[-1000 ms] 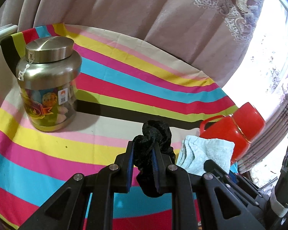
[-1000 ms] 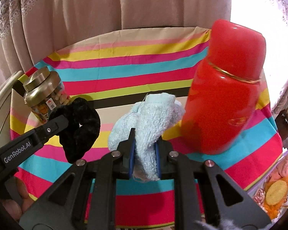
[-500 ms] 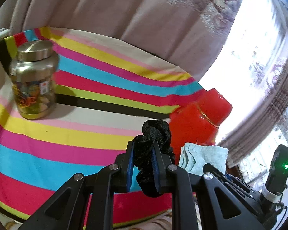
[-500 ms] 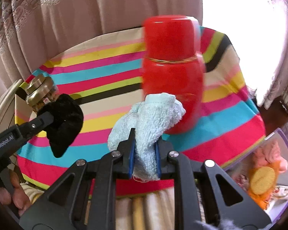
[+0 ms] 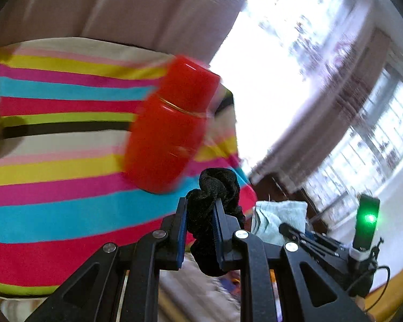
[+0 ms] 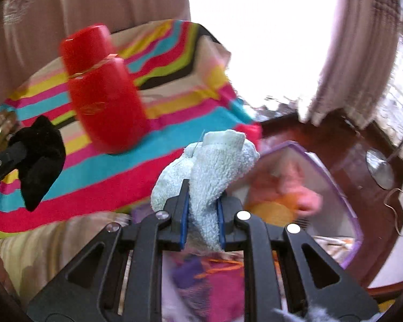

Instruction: Organize soft objects

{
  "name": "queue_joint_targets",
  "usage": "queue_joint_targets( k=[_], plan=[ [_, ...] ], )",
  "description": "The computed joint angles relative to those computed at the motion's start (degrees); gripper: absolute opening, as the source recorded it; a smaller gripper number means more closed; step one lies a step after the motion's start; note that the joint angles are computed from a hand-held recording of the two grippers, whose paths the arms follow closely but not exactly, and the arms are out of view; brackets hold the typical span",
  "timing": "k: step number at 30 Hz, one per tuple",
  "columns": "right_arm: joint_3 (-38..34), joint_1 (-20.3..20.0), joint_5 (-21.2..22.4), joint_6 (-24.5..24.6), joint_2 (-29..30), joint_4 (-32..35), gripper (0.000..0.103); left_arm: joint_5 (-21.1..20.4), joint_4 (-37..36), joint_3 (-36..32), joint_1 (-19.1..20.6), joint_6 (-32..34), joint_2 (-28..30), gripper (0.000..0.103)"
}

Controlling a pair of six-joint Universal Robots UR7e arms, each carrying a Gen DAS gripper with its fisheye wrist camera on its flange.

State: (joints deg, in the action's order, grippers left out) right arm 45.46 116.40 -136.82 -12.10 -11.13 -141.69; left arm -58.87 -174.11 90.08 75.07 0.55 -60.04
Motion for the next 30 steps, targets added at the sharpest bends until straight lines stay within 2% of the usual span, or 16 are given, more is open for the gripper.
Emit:
queue_joint_targets(
  k=[7, 12, 14, 16, 18, 23, 26, 30],
  plan=[
    [3.97, -1.28, -6.24, -1.10, -3.38, -2.28, 0.023, -1.74, 6.50, -5.10, -1.73, 1.35, 5.52, 0.018],
    [4.17, -1.88, -8.10, 0.17, -4.31, -0.82, 0.025, -1.83, 11.61, -8.82, -2.19, 0.34, 8.76, 0.027],
    [4.90, -1.96, -8.53, 0.35, -4.94, -0.74, 0.034, -2.02, 12.49, -9.25, -2.29, 0.09, 9.21, 0.037],
    [6.16, -1.97, -8.77, 0.20, -5.68, -1.70, 0.050, -1.99, 13.43, -9.77, -2.42, -0.12, 9.74, 0.045],
    [7.59, -1.86, -9.10, -0.84, -6.45, -3.68, 0.056, -1.71, 13.83, -9.73, -2.53, -0.26, 9.86, 0.051],
    [10.30, -1.69, -9.17, -1.10, -8.31, -5.00, 0.060, -0.85, 14.42, -8.17, -2.95, -2.89, 9.10, 0.056],
    [12.37, -1.47, -9.02, -1.54, -9.71, -5.63, 0.064, -0.92, 14.48, -5.27, -3.38, -5.34, 7.46, 0.066],
    [15.94, -1.02, -9.21, -2.35, -11.91, -7.23, 0.069, -2.03, 15.64, -0.51, -3.86, -9.74, 4.83, 0.067]
  ],
)
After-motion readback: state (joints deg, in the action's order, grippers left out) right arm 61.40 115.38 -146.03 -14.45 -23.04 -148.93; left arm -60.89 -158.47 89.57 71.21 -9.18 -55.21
